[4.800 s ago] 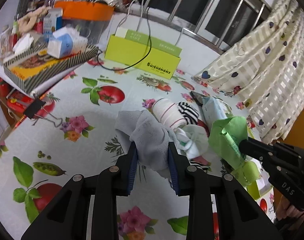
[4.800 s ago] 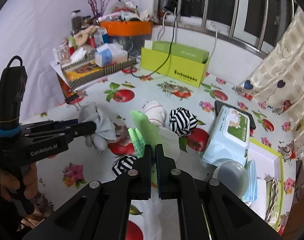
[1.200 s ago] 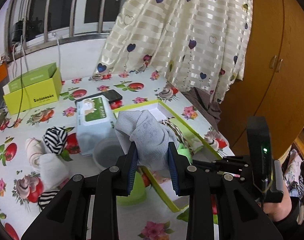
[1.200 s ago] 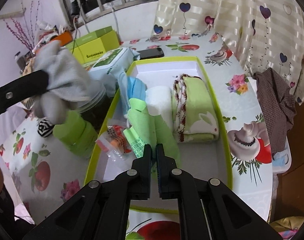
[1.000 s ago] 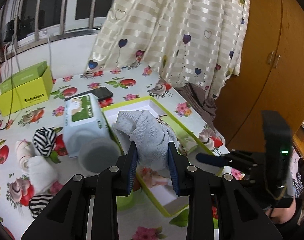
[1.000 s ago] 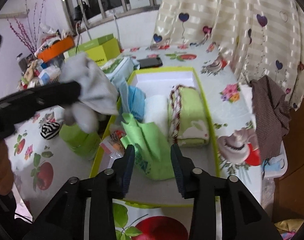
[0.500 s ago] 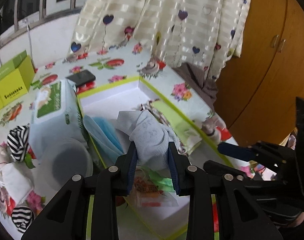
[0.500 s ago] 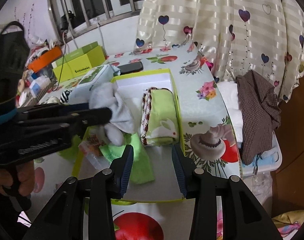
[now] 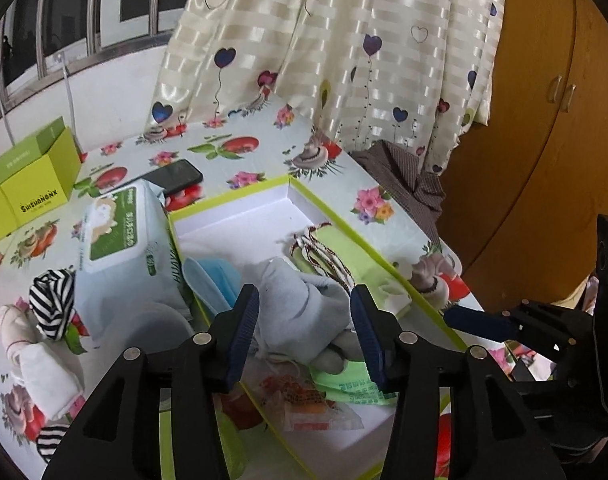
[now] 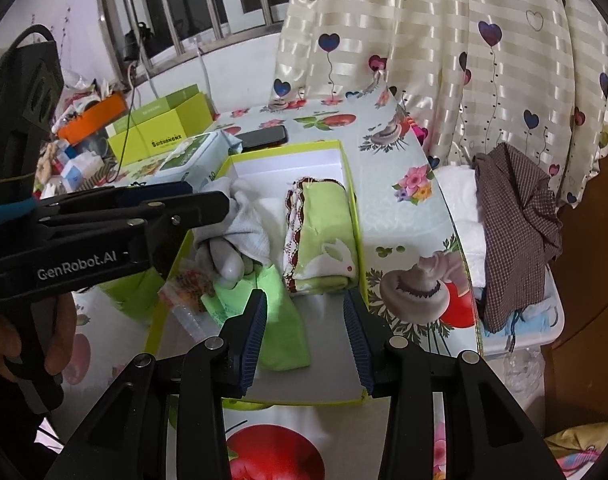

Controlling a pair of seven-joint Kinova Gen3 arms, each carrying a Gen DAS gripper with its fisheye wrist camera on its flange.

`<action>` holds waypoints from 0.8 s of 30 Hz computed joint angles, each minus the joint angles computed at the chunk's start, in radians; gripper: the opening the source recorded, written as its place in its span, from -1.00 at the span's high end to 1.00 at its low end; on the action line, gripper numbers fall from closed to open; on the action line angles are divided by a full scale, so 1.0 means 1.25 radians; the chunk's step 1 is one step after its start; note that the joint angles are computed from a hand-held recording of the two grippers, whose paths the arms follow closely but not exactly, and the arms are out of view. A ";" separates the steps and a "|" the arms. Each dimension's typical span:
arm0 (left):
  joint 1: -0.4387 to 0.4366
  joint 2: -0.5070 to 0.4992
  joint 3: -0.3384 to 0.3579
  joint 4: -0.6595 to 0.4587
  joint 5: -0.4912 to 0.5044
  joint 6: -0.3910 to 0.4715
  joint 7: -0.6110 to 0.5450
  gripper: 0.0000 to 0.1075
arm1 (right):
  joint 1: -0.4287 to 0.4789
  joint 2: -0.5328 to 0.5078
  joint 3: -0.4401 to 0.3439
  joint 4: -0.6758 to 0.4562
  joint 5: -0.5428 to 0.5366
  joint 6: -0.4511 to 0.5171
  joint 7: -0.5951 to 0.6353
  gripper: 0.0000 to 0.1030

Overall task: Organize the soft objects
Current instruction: 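Lower the grey sock into the box and open the left gripper, then move both open grippers back toward the striped and white socks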

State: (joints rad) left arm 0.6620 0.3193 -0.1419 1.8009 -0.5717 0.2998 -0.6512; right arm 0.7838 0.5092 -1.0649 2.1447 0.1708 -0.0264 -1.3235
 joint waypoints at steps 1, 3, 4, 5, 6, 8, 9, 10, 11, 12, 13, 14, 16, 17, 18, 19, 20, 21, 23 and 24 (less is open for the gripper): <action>0.006 -0.005 -0.006 0.005 -0.006 -0.004 0.006 0.09 | 0.001 -0.001 -0.001 0.001 0.000 -0.002 0.000 0.24; 0.013 -0.011 -0.011 0.009 -0.013 -0.004 0.015 0.09 | 0.003 -0.004 -0.006 0.003 0.002 -0.003 -0.002 0.20; 0.018 -0.015 -0.014 0.012 -0.019 -0.002 0.022 0.09 | 0.005 -0.005 -0.009 0.004 0.003 -0.003 -0.003 0.19; 0.017 -0.017 -0.012 0.014 -0.022 0.001 0.026 0.09 | 0.006 -0.007 -0.012 0.005 0.004 -0.002 -0.004 0.18; 0.015 -0.021 -0.009 0.018 -0.023 0.000 0.029 0.09 | 0.008 -0.009 -0.014 0.007 0.005 -0.002 -0.004 0.16; 0.021 -0.030 -0.014 0.030 -0.036 -0.004 0.048 0.09 | 0.010 -0.015 -0.019 0.010 0.005 -0.003 -0.007 0.12; 0.026 -0.035 -0.017 0.035 -0.045 -0.004 0.060 0.09 | 0.009 -0.018 -0.020 0.011 0.005 -0.003 -0.008 0.07; 0.028 -0.040 -0.018 0.039 -0.054 -0.005 0.071 0.09 | 0.009 -0.024 -0.021 0.014 0.005 -0.005 -0.010 0.04; 0.031 -0.045 -0.018 0.044 -0.065 -0.008 0.082 0.09 | 0.010 -0.028 -0.024 0.016 0.005 -0.007 -0.012 -0.02; 0.039 -0.053 -0.023 0.052 -0.081 -0.011 0.099 0.09 | 0.013 -0.032 -0.028 0.019 0.007 -0.009 -0.015 -0.09; 0.041 -0.057 -0.023 0.055 -0.094 -0.010 0.111 0.09 | 0.016 -0.034 -0.032 0.021 0.009 -0.010 -0.018 -0.11; 0.044 -0.063 -0.022 0.060 -0.108 -0.008 0.125 0.09 | 0.018 -0.038 -0.036 0.023 0.011 -0.012 -0.021 -0.17; 0.042 -0.077 -0.014 0.072 -0.134 -0.008 0.152 0.09 | 0.017 -0.045 -0.037 0.026 0.016 -0.013 -0.028 -0.24; 0.040 -0.082 -0.009 0.078 -0.147 -0.009 0.165 0.09 | 0.016 -0.049 -0.036 0.028 0.017 -0.014 -0.032 -0.27; 0.040 -0.089 -0.005 0.085 -0.162 -0.009 0.182 0.09 | 0.015 -0.054 -0.035 0.031 0.019 -0.015 -0.037 -0.29; 0.043 -0.097 -0.004 0.094 -0.181 -0.010 0.203 0.09 | 0.015 -0.059 -0.036 0.034 0.021 -0.016 -0.041 -0.30; 0.043 -0.103 -0.002 0.101 -0.198 -0.010 0.221 0.09 | 0.016 -0.064 -0.037 0.037 0.023 -0.018 -0.046 -0.32; 0.047 -0.111 -0.001 0.111 -0.220 -0.010 0.244 0.09 | 0.017 -0.068 -0.039 0.040 0.026 -0.020 -0.051 -0.33; 0.045 -0.123 0.007 0.125 -0.252 -0.010 0.278 0.09 | 0.023 -0.078 -0.047 0.048 0.033 -0.026 -0.064 -0.33; 0.047 -0.132 0.008 0.136 -0.273 -0.012 0.302 0.09 | 0.027 -0.082 -0.052 0.051 0.038 -0.028 -0.071 -0.34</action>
State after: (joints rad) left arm 0.7208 0.1546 -0.1315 1.9708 -0.9133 0.2850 -0.2741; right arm 0.8172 0.4066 -1.1300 2.2087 0.2187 -0.0615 -1.4123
